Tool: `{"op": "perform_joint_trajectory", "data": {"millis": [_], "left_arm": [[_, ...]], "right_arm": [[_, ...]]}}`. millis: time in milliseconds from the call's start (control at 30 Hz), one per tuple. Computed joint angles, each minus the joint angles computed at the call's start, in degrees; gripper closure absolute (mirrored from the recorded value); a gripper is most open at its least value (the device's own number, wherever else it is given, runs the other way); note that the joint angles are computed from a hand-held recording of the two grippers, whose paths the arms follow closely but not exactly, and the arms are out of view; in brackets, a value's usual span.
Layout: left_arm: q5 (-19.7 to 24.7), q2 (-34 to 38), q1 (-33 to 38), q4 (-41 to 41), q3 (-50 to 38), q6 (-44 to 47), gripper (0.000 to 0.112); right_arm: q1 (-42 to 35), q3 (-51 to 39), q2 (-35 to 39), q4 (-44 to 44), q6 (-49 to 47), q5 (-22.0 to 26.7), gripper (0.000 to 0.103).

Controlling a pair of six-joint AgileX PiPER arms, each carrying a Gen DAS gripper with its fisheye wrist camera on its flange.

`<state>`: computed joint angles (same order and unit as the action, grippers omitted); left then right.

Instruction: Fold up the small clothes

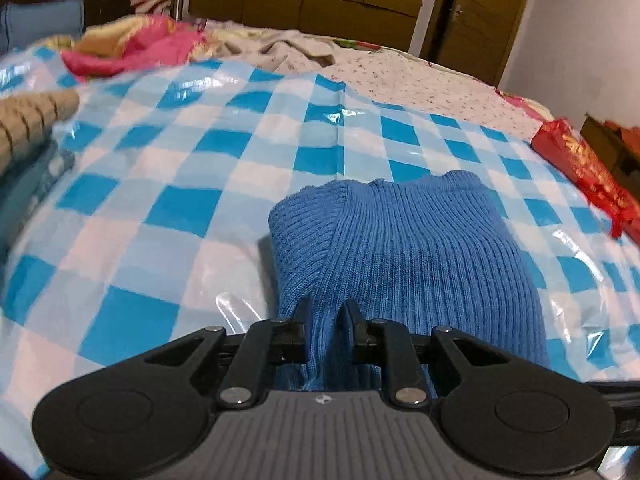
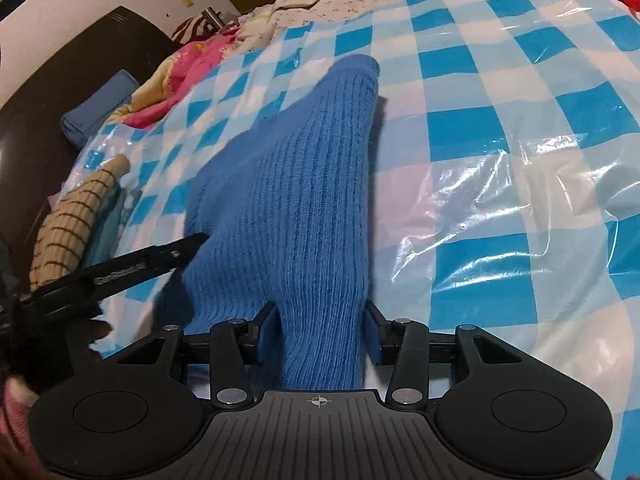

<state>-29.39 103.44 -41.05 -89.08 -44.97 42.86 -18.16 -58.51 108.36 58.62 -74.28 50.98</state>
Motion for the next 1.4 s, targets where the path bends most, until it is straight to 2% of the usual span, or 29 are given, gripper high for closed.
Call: {"op": "perform_joint_trajectory", "data": {"millis": [100, 200, 300, 367, 500, 633, 767, 867, 933, 967, 1067, 1233, 1400], "left_arm": [[-2.9, 0.2, -2.4, -4.4, -0.8, 6.0, 0.081], [-3.0, -0.3, -2.7, -5.6, -0.6, 6.6, 0.081], [-2.8, -1.0, -2.5, -7.5, -0.9, 7.1, 0.081], [-4.9, -1.4, -3.9, -8.4, -1.5, 8.3, 0.081], [-7.9, -1.7, -6.2, -5.2, -1.5, 5.6, 0.081], [-6.4, 0.9, -5.6, -4.5, -1.5, 5.8, 0.081], [-5.8, 1.1, -5.2, 1.6, 1.8, -1.1, 0.080], [-6.6, 1.5, -5.9, 4.4, 3.3, -4.6, 0.079], [-7.1, 1.7, -6.3, 5.8, 4.2, -7.2, 0.078], [-7.1, 1.8, -6.3, 6.2, 4.4, -8.2, 0.076], [-5.9, 2.0, -5.0, 7.5, 3.8, -9.6, 0.075], [-3.2, 4.9, -3.7, 11.2, -1.2, -10.9, 0.078], [-0.5, 8.4, -3.0, 12.6, -7.6, -7.5, 0.078]], "right_arm": [[-2.4, 0.4, -2.2, 0.9, -1.7, 1.6, 0.058], [-4.1, -0.5, -2.8, 3.3, -2.5, 2.4, 0.058], [-2.5, -3.7, -0.8, 4.7, 0.6, 0.5, 0.057], [-0.5, -7.1, 1.8, 5.1, 3.9, -0.1, 0.057], [3.9, -12.7, 6.2, 7.1, 7.2, -2.8, 0.057], [6.8, -16.0, 9.0, 6.8, 9.0, -5.4, 0.046], [6.7, -18.0, 11.8, 6.5, 10.2, -4.2, 0.042], [6.6, -20.6, 14.7, 6.5, 13.1, -0.5, 0.041], [7.2, -22.3, 16.2, 6.1, 14.5, 1.3, 0.045], [7.8, -22.3, 16.1, 5.6, 14.4, 0.9, 0.054], [7.5, -22.5, 15.2, 3.5, 14.0, 1.0, 0.067], [5.6, -23.5, 14.5, -0.5, 16.6, -1.6, 0.071], [6.7, -26.4, 14.1, -5.1, 21.7, -10.3, 0.071]]}}
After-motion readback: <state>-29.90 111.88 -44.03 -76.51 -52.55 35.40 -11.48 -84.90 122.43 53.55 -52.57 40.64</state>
